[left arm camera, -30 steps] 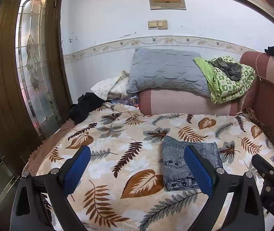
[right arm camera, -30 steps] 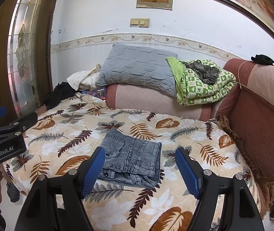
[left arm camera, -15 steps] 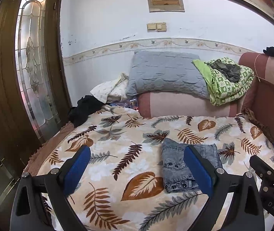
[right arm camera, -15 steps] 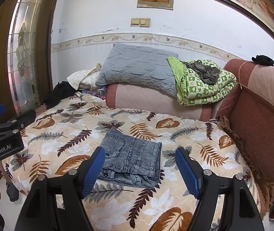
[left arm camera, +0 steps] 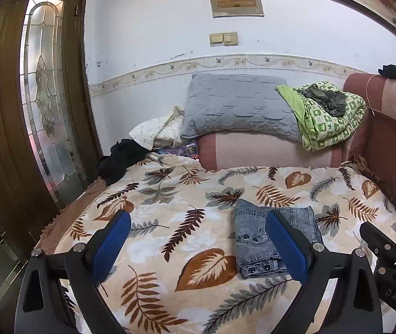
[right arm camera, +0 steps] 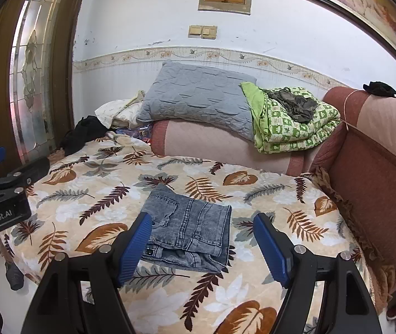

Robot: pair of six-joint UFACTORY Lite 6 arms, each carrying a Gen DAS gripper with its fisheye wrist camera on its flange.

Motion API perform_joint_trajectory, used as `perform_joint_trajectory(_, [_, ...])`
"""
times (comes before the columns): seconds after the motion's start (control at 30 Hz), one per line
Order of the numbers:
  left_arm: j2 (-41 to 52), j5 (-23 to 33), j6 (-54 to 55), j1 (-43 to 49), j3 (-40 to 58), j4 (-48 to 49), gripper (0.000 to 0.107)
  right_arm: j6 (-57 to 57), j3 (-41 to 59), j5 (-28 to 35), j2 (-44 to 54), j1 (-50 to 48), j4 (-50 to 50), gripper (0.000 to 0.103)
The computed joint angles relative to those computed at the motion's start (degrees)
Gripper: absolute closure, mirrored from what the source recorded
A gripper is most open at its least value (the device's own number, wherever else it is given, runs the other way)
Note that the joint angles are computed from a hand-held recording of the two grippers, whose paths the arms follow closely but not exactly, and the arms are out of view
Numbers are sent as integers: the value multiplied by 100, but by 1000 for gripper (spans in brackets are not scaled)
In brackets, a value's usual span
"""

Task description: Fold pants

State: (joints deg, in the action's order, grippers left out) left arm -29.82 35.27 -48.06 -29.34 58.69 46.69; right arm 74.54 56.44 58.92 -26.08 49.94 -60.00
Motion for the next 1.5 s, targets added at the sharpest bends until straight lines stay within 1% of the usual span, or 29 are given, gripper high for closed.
perform_joint_trajectory(0.33, [119,-265,285,228,-35,-272,9,17,-27,-72,69,-133,-4,25])
perform_joint_trajectory(0.57, [199,-315,307,248,-13,-275,9,58,19,-39,144,-89,-28,25])
perform_joint_trajectory(0.93, [288,-567,527,456,-52,-463,9,-49,125,-255,349,-294,-37,25])
perform_joint_trajectory(1.13, [337,-749,761,604,-66,-676,9,-21,178,-263,484,-258,-102,25])
perform_joint_trajectory(1.43, [426,-850,876,657,-64,-740,9,25,235,-359,677,-309,-142,25])
perform_joint_trajectory(1.5, [485,-952,988,725,-64,-829,9,26,242,-375,697,-326,-143,25])
